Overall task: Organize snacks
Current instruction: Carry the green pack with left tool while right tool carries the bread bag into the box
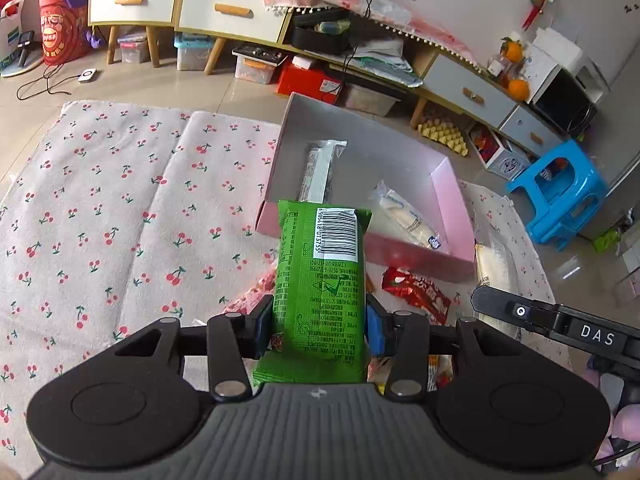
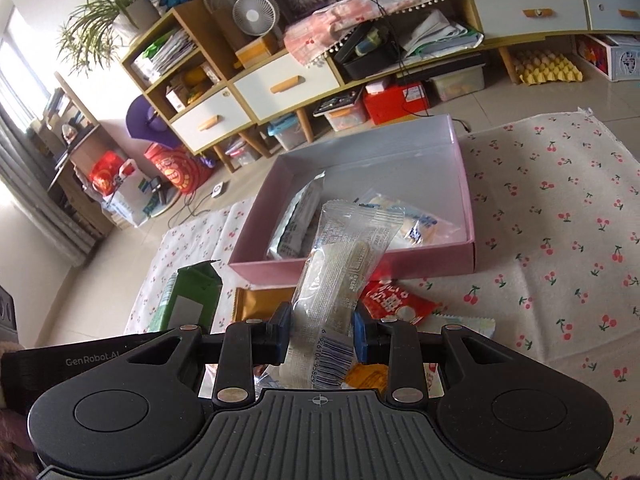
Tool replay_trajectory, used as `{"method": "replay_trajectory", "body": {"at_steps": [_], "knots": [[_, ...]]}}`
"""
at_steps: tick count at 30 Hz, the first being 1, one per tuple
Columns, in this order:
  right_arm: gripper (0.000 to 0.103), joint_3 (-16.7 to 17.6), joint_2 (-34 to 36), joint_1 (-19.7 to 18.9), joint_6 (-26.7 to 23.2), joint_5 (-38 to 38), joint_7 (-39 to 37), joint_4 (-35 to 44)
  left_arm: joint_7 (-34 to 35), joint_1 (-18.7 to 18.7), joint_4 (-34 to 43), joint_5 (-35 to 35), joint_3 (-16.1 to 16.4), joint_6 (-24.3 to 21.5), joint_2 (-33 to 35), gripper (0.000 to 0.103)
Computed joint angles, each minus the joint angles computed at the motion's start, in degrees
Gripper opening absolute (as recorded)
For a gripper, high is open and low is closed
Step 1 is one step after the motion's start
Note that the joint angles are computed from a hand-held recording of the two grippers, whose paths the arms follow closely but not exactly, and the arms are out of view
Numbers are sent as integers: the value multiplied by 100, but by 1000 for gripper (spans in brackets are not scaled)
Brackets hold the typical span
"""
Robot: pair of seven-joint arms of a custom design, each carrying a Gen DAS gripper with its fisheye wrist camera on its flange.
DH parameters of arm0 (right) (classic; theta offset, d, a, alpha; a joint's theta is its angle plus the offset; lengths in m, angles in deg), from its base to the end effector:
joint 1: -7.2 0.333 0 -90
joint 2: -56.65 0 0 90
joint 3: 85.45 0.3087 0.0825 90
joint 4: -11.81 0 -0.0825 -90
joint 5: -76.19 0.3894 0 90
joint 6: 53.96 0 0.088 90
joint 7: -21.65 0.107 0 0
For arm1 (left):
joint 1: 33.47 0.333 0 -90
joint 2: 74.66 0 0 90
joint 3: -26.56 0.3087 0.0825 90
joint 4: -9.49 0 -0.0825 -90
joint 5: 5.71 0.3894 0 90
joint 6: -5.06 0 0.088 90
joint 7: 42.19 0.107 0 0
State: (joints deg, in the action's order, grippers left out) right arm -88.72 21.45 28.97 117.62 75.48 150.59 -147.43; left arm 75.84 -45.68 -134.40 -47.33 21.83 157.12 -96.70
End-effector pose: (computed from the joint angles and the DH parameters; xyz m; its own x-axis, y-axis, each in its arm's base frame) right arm 0.3762 0.1262 0.4755 -0.1442 -0.8648 -0.4809 -0.7093 0.4292 -0.5592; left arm 0.4462 -0.1180 0.4605 -0.3095 -0.8949 0.3215 -0.8327 0.0919 -0.5460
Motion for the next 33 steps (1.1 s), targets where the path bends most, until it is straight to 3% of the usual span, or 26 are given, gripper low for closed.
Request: {"method": "replay_trajectory", "body": {"at_steps": [5,13,18,20,25,29,33], "knots": [[30,-38,314,-329,21,-109,-65,307,17,-120,342,-97,-85,219,363,42],[30,-24,1101,-745,557,-327,-151,735,455,-315,919,-560,-254,723,1084,42],[30,637,1564,-1633,548,-1064,-13,1060,432,-252,1182,-270,-482,1058,1535,42],[30,714,1729,-1777,544,-1344,-24,1185,197,-193,1271,25,-562,1149,1712,42],[30,603,2127,-1762,410,-1733,-258,1520,-415,-76,1429,816,-681,1317,2033,42],[30,183,2363,-1314,465,-1323,-785,1655,-671,-23,1520,1361,-711,1396,2179,42],[30,143,2568,-1279,487,-1127,-1023,1754,-764,9,1658,1624,-732,1483,2351,42]]}}
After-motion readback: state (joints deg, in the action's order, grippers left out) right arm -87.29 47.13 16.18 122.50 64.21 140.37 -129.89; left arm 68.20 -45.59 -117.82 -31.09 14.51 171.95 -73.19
